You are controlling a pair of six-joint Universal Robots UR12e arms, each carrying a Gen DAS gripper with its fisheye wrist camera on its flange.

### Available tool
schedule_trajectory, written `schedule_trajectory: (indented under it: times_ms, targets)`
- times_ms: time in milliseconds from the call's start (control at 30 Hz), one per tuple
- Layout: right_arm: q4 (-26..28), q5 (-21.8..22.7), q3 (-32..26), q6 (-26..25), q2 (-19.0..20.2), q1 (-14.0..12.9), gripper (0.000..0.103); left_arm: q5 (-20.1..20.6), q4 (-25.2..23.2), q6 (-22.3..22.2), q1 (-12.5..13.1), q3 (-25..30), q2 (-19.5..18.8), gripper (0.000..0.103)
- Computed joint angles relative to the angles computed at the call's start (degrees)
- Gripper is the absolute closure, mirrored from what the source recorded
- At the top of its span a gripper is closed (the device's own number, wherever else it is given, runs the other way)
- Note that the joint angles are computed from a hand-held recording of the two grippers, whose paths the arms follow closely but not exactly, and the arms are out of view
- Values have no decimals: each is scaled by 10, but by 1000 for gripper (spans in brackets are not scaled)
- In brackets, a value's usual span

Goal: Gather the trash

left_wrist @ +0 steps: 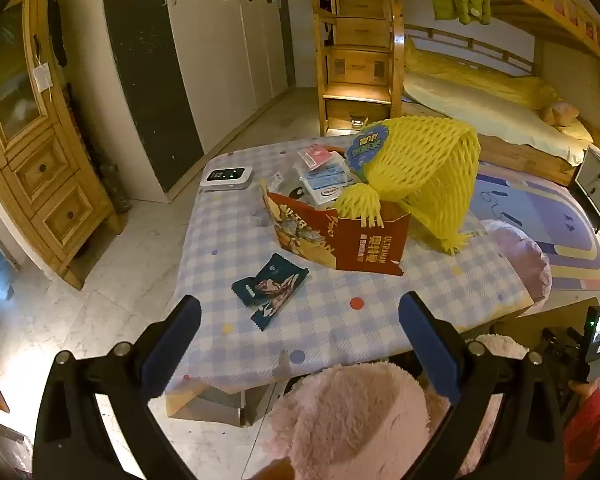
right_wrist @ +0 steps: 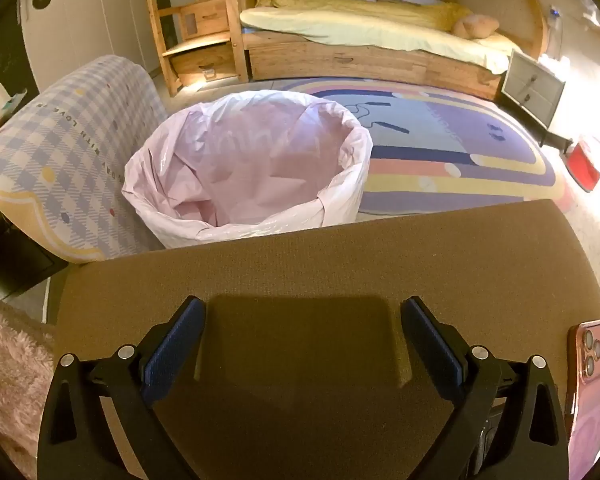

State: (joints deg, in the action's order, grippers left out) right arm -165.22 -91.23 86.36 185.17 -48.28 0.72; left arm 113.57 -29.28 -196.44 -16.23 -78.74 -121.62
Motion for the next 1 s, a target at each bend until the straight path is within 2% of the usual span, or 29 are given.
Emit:
schedule_trajectory:
  times_ms: [100, 167, 233, 267, 333, 433, 567, 700, 900, 1000]
  targets:
    - [51, 1, -8, 24, -10, 2, 5, -7, 6, -1, 2, -4, 2, 7]
    - [65, 8, -10, 35, -23, 7, 5, -14, 9, -11, 6, -11, 6, 7]
    - [79, -1, -17, 23, -38, 20, 5, -1, 13, -9, 2, -13, 6, 7]
    - [81, 5, -27, 7, -46, 28, 5, -11, 7, -14, 5, -13, 8, 7]
    - [69, 34, -45, -29, -58, 42, 5, -14, 12, -16, 8, -19, 12, 7]
    - [46, 77, -56, -58, -78, 59, 5, -9, 17, -22, 10, -26, 18, 7]
    - [52, 108, -86, -59, -88, 83, 5, -2, 18, -28, 12, -32, 24, 7]
    - [81, 131, -104, -58, -97, 97, 5, 13, 21, -32, 12, -40, 34, 7]
    - [83, 121, -105, -74, -111, 110, 5, 27, 13, -40, 11, -45, 44, 7]
    - [79, 97, -105, -88, -111, 120, 5, 30, 16, -42, 12, -46, 46, 7]
